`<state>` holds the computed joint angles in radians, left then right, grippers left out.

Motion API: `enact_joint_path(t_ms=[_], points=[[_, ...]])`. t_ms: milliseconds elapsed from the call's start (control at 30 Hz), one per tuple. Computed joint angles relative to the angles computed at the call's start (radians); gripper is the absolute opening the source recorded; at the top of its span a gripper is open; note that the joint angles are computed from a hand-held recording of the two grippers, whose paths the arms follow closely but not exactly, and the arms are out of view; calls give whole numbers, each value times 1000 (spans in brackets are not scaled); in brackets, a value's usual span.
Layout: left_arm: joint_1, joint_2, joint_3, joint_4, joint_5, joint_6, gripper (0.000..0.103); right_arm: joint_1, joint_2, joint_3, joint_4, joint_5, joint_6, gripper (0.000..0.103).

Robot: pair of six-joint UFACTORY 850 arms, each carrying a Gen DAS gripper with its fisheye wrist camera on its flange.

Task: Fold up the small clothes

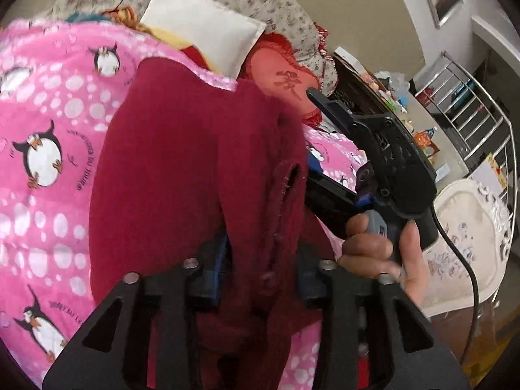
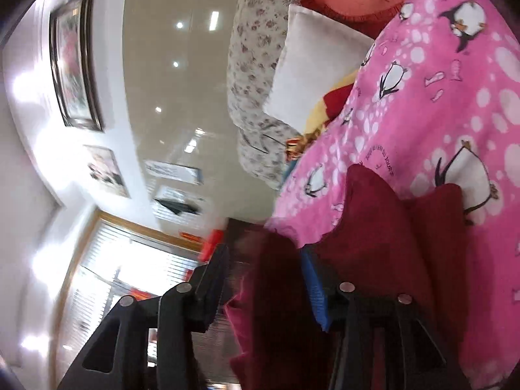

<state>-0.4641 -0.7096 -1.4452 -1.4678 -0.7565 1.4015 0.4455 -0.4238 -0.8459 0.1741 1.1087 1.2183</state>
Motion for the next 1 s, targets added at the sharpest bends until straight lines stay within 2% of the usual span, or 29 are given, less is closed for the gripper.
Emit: enact_joint_path(t_ms=[33, 67, 100, 133, 167, 233, 300, 367, 467, 533, 567, 600, 667, 700, 767, 833, 933, 1000], points=[[11, 22, 18, 18, -46, 16, 59, 10, 17, 9, 38, -7, -31, 60], [20, 37, 31, 31, -91, 25, 75, 26, 37, 12, 88, -37, -87, 74], [32, 52, 47, 46, -142, 37, 82, 38, 56, 8, 123, -89, -149, 81], [51, 78, 79, 48, -187, 75, 82, 44, 67, 1, 126, -139, -191, 81], [58, 101, 108, 40, -189, 107, 83, 48, 79, -7, 107, -201, -231, 81], [74, 144, 171, 4, -139, 182, 83, 68, 100, -22, 146, -334, -337, 81], [75, 180, 238, -88, -15, 278, 83, 94, 111, -16, 243, -389, -449, 81], [62, 183, 271, -144, 77, 348, 83, 123, 122, -15, 342, -446, -560, 81], [49, 141, 260, -111, 103, 340, 83, 150, 117, -30, 414, -506, -673, 81], [29, 136, 282, -206, 129, 436, 83, 168, 91, -72, 559, -541, -853, 81], [19, 136, 285, -234, 146, 466, 83, 175, 75, -97, 622, -554, -944, 79], [10, 141, 296, -268, 166, 510, 83, 175, 59, -122, 657, -570, -1020, 67], [3, 150, 310, -301, 182, 559, 83, 177, 9, -197, 779, -613, -1229, 51], [2, 150, 314, -306, 181, 566, 83, 182, -12, -225, 845, -608, -1334, 40], [-6, 148, 295, -266, 181, 502, 83, 195, -24, -254, 959, -584, -1505, 25], [-4, 149, 275, -180, 165, 401, 83, 205, 20, -222, 935, -556, -1512, 21], [5, 162, 256, -105, 74, 332, 83, 237, 98, -173, 995, -434, -1629, 19], [-6, 174, 257, -129, 53, 368, 83, 223, 120, -172, 1032, -450, -1685, 19]])
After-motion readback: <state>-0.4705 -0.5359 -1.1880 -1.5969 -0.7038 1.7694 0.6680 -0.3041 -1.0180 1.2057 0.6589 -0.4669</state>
